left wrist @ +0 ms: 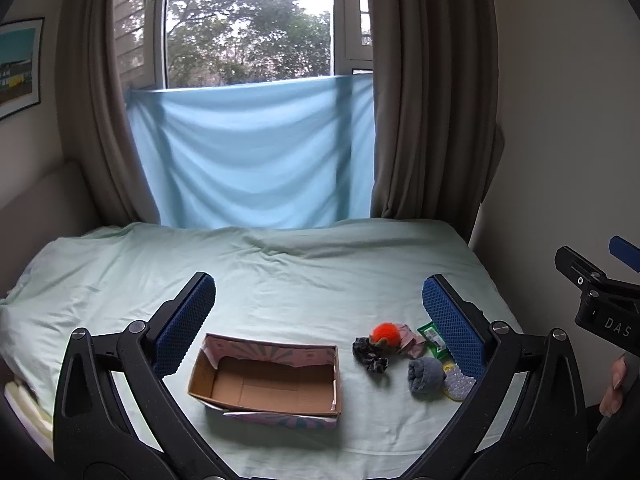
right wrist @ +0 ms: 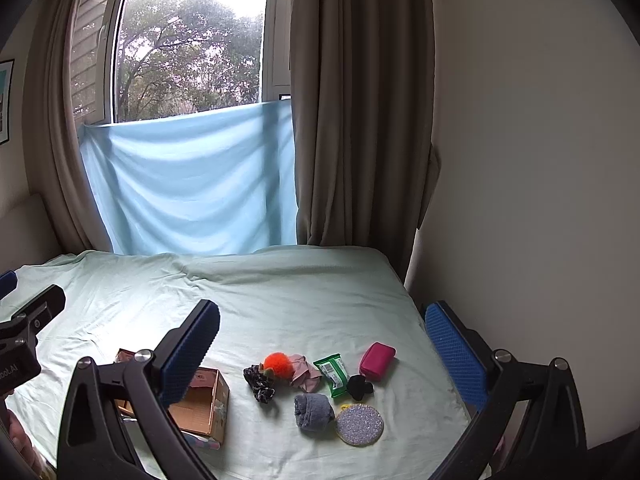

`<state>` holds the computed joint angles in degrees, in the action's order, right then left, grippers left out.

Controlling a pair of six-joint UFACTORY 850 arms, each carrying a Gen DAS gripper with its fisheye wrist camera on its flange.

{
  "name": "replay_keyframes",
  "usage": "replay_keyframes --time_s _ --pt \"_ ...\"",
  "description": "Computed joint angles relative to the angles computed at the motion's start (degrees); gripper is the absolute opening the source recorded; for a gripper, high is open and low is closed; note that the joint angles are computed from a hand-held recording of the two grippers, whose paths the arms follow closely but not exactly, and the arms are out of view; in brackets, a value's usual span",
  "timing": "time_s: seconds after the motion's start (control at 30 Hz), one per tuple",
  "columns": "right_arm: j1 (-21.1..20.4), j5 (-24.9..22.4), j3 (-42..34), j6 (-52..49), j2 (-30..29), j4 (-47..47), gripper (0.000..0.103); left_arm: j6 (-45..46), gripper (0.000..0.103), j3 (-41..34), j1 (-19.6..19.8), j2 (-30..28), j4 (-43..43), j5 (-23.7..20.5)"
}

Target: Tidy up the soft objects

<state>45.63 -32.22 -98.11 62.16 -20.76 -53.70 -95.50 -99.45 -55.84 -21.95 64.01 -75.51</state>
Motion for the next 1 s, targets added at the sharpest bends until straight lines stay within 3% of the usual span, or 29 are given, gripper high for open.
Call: replay_keyframes --time_s 1.0 --pt "-0.11 -1.25 -1.36 -1.37 -0.75 2.11 0.103 0.27 0.103 0.44 0.57 0.11 -0.49 0.97"
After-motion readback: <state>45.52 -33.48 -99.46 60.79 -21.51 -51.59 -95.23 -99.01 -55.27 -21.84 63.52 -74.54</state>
